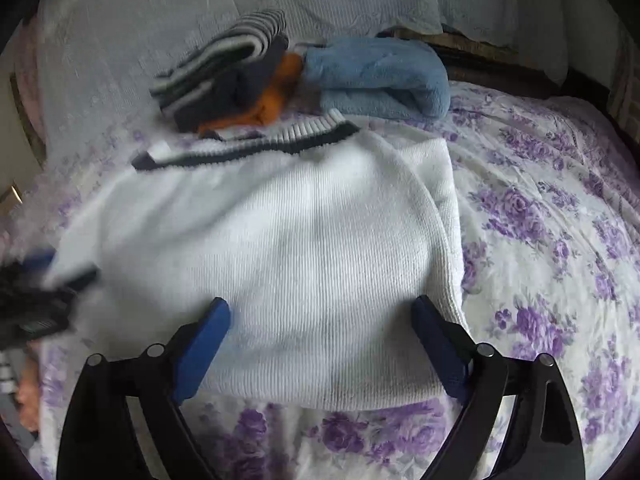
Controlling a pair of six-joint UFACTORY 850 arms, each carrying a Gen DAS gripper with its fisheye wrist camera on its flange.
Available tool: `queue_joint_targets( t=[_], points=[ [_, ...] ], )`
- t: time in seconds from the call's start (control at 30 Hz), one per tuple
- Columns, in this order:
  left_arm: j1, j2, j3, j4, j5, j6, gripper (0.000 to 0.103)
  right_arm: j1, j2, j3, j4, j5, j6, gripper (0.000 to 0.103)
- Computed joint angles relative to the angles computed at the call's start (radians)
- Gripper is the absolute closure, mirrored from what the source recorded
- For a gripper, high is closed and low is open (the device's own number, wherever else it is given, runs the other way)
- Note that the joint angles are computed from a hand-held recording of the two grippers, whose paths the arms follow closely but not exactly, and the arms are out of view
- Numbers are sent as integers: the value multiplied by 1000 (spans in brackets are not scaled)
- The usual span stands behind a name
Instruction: Fold small clothes
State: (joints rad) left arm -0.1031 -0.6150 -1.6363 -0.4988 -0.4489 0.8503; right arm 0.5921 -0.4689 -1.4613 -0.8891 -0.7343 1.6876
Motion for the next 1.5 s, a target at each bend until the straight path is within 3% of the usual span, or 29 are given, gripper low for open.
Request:
queue_joint_targets(
  t=[0.07,0.17,0.23,0.3,0.4,0.43,0.53,0.6,0.73,0.8,0.9,1.07,1.23,1.33,1.4,1.5],
  points=[
    [27,-13,-37,-106,-70,38,4,12,34,41,-117,-3,141,10],
    [38,-5,-53,-202,-54,68,4,-1,73,78,-251,10,329,10],
    [34,-38,-123,-171,-112,6,4,-39,78,63,-237,60,347,15],
    [21,-83,-203,-138,-163,-48,4,-66,60,29,-206,80,308,32],
    [-25,-130,-236,9,-112,-153,4,-102,0,-11,-82,95,190,42],
    [-30,-152,-239,36,-105,-169,4,-103,-10,-4,-85,101,190,41],
    [-3,-187,-300,-44,-205,-169,4,-77,-15,-19,-131,42,176,42],
    [9,-164,-271,-80,-178,-168,4,-57,2,2,-200,16,241,42],
    [13,-94,-174,-176,-158,-16,4,-54,42,47,-180,83,264,35],
    [-15,-48,-97,-146,-73,45,4,-61,6,3,-73,71,114,26],
    [-68,-7,-3,28,101,6,4,-37,-59,-85,-36,-35,-32,18],
    [-47,-25,-37,-42,43,29,4,-45,5,4,-138,30,163,18],
    [-50,25,28,-134,101,131,4,-17,48,58,-178,-1,273,18],
    [-47,56,63,-253,90,257,4,23,36,40,-158,-72,217,18],
    [-48,67,76,-278,72,290,4,34,14,13,-104,-69,124,17],
    [-75,65,97,-130,130,205,4,25,-44,-57,38,-92,-64,10]
  ],
)
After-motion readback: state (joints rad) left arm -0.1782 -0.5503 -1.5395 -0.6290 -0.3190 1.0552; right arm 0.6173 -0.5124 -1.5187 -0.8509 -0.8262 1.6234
